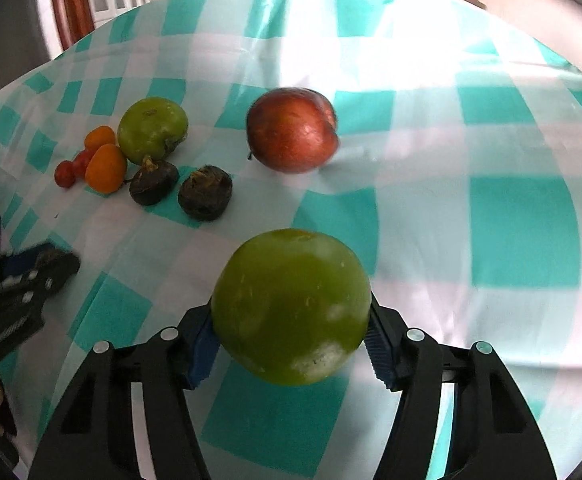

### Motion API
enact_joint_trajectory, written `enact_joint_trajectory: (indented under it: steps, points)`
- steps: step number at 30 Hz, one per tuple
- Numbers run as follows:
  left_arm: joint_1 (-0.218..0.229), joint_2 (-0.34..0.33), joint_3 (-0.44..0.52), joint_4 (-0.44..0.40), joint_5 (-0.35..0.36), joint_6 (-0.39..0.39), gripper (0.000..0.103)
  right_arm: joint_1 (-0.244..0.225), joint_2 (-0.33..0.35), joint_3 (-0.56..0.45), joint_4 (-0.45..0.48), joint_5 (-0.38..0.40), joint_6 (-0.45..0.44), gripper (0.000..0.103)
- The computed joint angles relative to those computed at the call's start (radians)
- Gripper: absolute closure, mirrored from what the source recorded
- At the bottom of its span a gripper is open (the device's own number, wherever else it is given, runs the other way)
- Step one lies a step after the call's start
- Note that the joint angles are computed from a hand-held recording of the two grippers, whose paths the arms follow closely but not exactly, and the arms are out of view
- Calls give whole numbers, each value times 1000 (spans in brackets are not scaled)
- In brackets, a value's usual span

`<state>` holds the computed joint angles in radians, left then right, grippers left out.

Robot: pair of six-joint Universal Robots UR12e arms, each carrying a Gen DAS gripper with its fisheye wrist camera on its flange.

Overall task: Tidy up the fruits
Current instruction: 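Grasp the dark mangosteen with the left tool while the right tool grasps the green fruit, then carry both held fruits over the purple-rimmed white box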

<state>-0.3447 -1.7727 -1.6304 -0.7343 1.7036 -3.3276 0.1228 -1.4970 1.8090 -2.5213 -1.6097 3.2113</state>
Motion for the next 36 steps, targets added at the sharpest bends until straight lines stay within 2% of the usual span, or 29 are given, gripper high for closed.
enact_joint_trajectory:
  steps: [4, 8, 11, 13, 18, 23, 27, 30, 36]
  points:
    - [-15, 58, -51, -44, -28, 21, 63, 5, -60, 45, 55, 13, 104, 42]
    - [-24, 131, -108, -75, -61, 23, 63, 20, -137, 101, 107, 31, 167, 42]
    - [-27, 188, -142, -83, -96, 1, 63, 49, -197, 130, 175, 21, 188, 42]
    - [-29, 230, -166, -87, -113, -12, 63, 54, -225, 136, 200, 51, 197, 43]
    - [-28, 300, -197, -104, -131, 6, 63, 97, -279, 127, 252, 43, 212, 43]
    - [-29, 383, -241, -100, -152, 76, 63, 136, -316, 119, 274, 22, 238, 42]
    - [-22, 452, -277, -88, -161, 158, 63, 170, -325, 101, 300, 11, 216, 42]
    - [10, 501, -296, -92, -194, 186, 63, 205, -322, 76, 322, 14, 196, 42]
    - [71, 591, -332, -80, -214, 210, 63, 265, -287, 10, 358, 22, 148, 42]
